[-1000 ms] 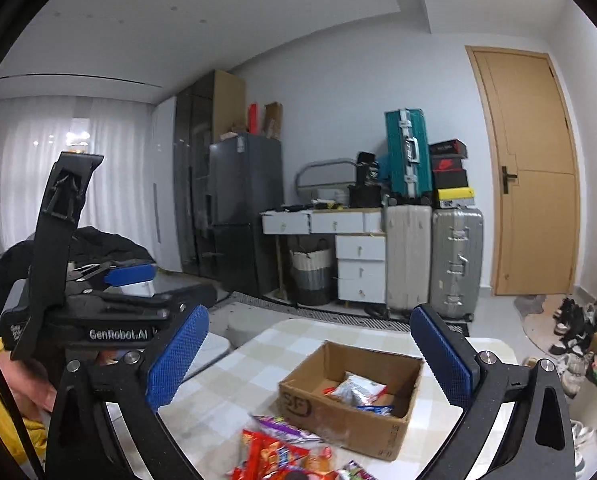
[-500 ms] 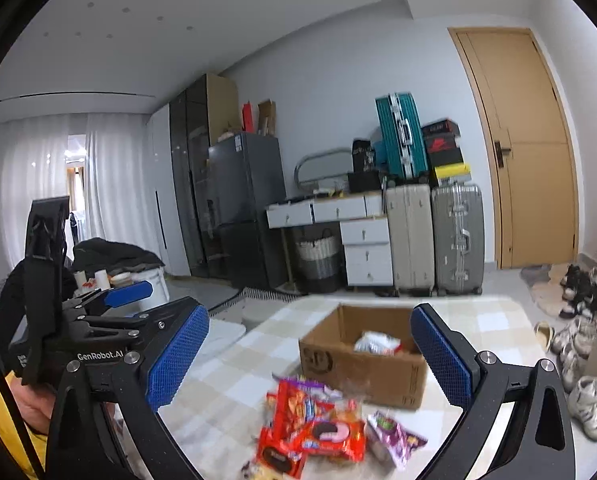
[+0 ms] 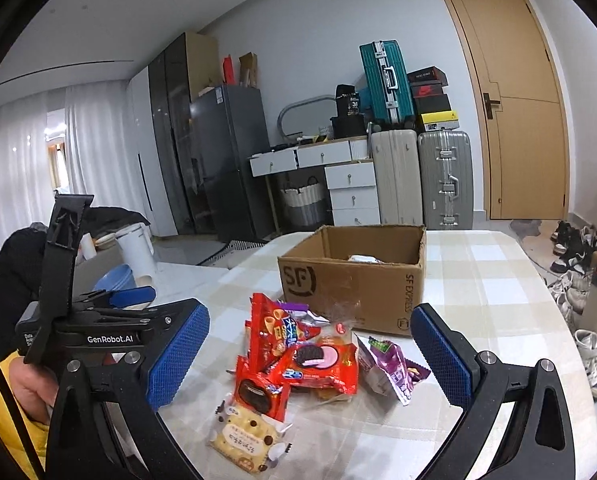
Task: Organize snacks
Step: 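Withdraw both tools from the box back toward the snack pile, then grasp the red Oreo cake pack with the right tool while the left tool grasps a red wafer bag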
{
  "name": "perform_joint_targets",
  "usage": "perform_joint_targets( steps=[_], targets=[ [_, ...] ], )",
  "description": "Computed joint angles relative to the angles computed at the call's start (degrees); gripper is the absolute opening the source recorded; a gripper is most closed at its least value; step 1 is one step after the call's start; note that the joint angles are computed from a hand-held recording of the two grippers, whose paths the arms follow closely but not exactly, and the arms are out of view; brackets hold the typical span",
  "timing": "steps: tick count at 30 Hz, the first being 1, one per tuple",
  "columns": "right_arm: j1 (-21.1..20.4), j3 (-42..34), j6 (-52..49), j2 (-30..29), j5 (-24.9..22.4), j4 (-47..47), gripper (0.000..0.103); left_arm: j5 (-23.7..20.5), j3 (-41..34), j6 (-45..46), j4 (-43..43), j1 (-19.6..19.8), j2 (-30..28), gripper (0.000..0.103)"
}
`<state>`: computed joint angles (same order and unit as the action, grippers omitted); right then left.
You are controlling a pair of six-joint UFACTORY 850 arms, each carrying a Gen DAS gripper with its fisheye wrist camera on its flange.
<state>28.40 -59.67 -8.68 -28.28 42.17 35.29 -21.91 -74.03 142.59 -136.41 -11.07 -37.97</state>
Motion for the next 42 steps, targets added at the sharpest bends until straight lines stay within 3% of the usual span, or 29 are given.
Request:
perform_joint_targets(
  steps=[8, 13, 20, 21, 22, 23, 24, 26, 28, 37, 42],
  targets=[
    [-0.9, -1.3, 2.3, -2.2, -2.2, -2.6, 0.103, 2.2, -8.4, -15.1, 16.0, -1.6, -5.7, 0.102],
    [-1.8, -1.7, 5.4, -3.6, -2.9, -5.6, 0.103, 4.4, -17.2, -36.1, 35.8, -2.8, -11.6, 0.102],
    [-3.3, -2.5, 8.3, -5.2, -4.6, -8.3, 0.103, 5.2, -26.6, -53.4, 52.9, -4.2, -18.7, 0.100],
    [-3.6, -2.7, 9.2, -5.5, -5.1, -8.9, 0.103, 4.5, -27.9, -56.2, 55.2, -4.1, -19.7, 0.091],
    [-3.8, -2.8, 9.9, -5.6, -5.4, -9.4, 0.103, 3.9, -28.7, -57.9, 56.8, -4.0, -20.2, 0.075],
    [-4.1, -2.9, 10.5, -5.8, -5.5, -10.0, 0.103, 2.2, -30.0, -60.2, 58.5, -3.7, -21.2, 0.068],
    [-4.2, -3.0, 11.2, -6.0, -5.5, -10.6, 0.103, 0.7, -31.0, -61.5, 59.4, -3.4, -21.9, 0.060],
    [-4.5, -3.2, 12.1, -6.3, -5.7, -11.4, 0.103, -0.7, -32.6, -61.6, 59.4, -3.1, -23.1, 0.058],
    [-4.5, -3.0, 12.3, -6.2, -5.6, -11.6, 0.103, -2.6, -33.1, -59.4, 57.4, -2.7, -23.7, 0.042],
    [-4.2, -2.9, 11.2, -6.0, -5.8, -10.2, 0.103, -6.6, -33.5, -53.2, 52.2, -1.4, -24.2, 0.032],
    [-4.3, -3.6, 11.2, -6.0, -7.2, -9.9, 0.103, -7.7, -26.0, -45.5, 44.9, -0.2, -19.2, 0.032]
  ],
)
